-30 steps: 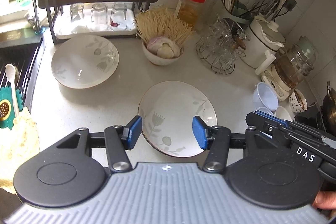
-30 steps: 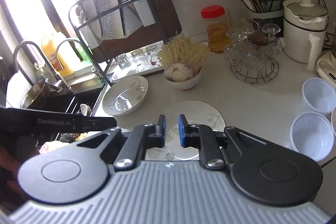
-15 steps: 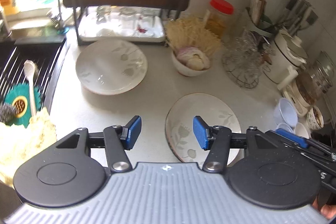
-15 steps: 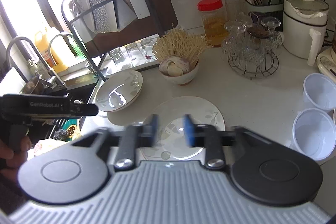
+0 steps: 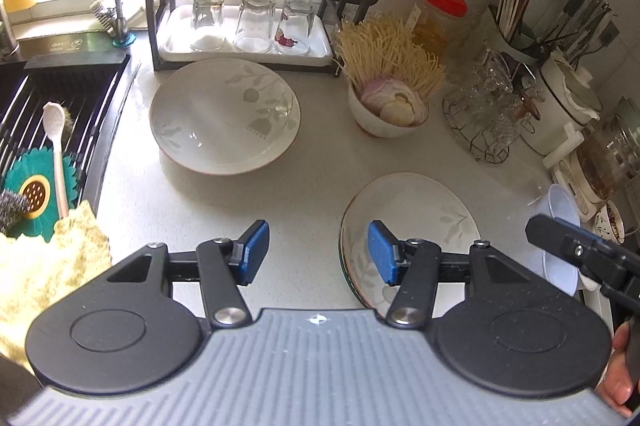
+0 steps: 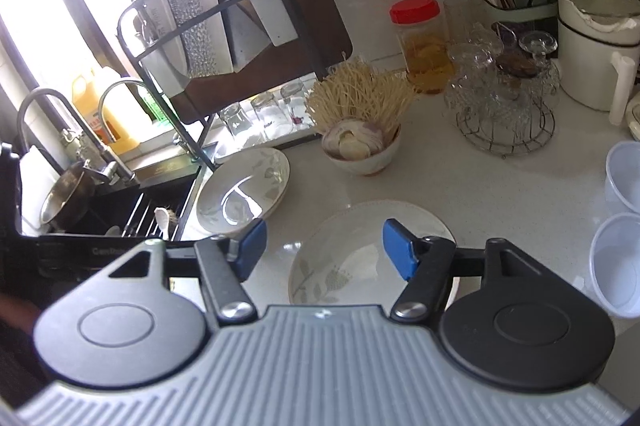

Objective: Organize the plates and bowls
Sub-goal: 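Move the left gripper toward the small white leaf plate by the rack, then close the left gripper on the small white plate's rim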

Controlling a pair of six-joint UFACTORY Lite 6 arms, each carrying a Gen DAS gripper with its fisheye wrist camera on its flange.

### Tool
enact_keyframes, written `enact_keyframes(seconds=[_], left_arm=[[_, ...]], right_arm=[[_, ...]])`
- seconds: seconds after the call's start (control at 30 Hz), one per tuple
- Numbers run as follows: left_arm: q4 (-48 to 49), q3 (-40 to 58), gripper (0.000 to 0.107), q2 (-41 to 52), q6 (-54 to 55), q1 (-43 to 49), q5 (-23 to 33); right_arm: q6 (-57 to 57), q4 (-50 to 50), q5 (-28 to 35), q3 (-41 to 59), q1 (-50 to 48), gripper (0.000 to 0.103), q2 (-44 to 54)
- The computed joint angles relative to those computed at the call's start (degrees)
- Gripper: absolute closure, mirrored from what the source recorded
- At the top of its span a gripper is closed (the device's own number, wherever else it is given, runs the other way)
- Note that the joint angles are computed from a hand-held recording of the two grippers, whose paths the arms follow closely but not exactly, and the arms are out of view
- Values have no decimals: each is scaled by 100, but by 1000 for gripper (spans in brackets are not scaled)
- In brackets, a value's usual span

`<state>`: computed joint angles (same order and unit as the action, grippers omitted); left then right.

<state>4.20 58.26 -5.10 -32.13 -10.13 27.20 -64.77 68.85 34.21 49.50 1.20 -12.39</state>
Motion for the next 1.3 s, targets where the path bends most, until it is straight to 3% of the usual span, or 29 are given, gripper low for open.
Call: enact_keyframes(seconds=[0.37, 0.73, 1.17, 1.23, 1.3], left_arm=[[-1966, 936, 46, 1029, 2774, 1181, 37], [-3258, 1589, 46, 2222, 4706, 2259, 21], [-3888, 3389, 46, 4272, 5901, 3319, 380], [-3944, 3879, 46, 4695, 5761, 3465, 631], [-4275, 4365, 46, 5131, 5870, 3625, 900]], right_arm=[[1806, -1103, -880, 978, 1105, 36, 960], [2531, -1246, -1209, 1905, 1648, 37, 2109], [4201, -2655, -992, 4339, 2324, 39, 4420], [4070, -2519, -1146, 4675, 2429, 39, 4807], [4608, -3064, -1236, 5142, 2572, 40, 5237]])
